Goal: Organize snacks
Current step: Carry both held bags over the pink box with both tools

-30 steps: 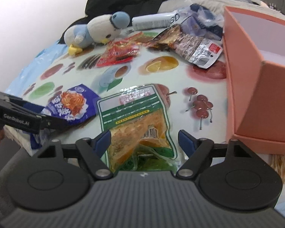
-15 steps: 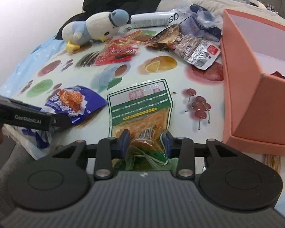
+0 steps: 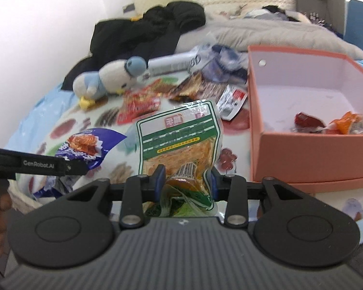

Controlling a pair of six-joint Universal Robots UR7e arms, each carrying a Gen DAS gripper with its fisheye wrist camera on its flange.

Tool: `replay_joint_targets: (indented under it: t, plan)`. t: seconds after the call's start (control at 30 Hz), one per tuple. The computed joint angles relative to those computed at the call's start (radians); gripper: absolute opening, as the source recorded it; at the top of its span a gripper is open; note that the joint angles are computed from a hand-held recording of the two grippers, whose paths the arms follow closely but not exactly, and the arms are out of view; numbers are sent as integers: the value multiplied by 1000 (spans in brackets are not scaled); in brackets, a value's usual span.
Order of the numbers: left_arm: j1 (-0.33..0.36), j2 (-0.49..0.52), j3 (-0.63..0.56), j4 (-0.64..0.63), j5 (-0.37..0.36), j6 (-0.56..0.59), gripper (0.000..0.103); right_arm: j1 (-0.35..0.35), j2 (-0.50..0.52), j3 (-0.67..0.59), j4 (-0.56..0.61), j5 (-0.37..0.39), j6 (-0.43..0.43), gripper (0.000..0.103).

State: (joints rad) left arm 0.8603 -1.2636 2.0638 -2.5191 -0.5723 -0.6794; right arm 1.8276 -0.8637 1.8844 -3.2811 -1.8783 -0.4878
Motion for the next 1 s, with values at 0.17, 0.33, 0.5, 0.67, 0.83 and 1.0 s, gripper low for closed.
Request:
replay_joint_targets:
  t: [0.17,0.33,0.5,0.67,0.83,1.0]
  plan:
    - [-52,-11,0,-10,-3,-19,56,23,-49,36,-41,-16,45,39]
    - [-96,-6,0,-49,-20,4,56,36,-97,74,-73,-39,65,39]
    - [-134,8,-4,-74,-46,20,56,38,-148,111,-95,-62,82,39]
    - [-155,37,-18,-106,-90,50,56,38,-199,143,-117,-91,87,39]
    - [-156,89,-57,-156,-135,105,56,27,-243,164,-135,-119,102,39]
    - [-135,160,-125,-189,-178,161,56,12,-253,148,-142,-132,117,39]
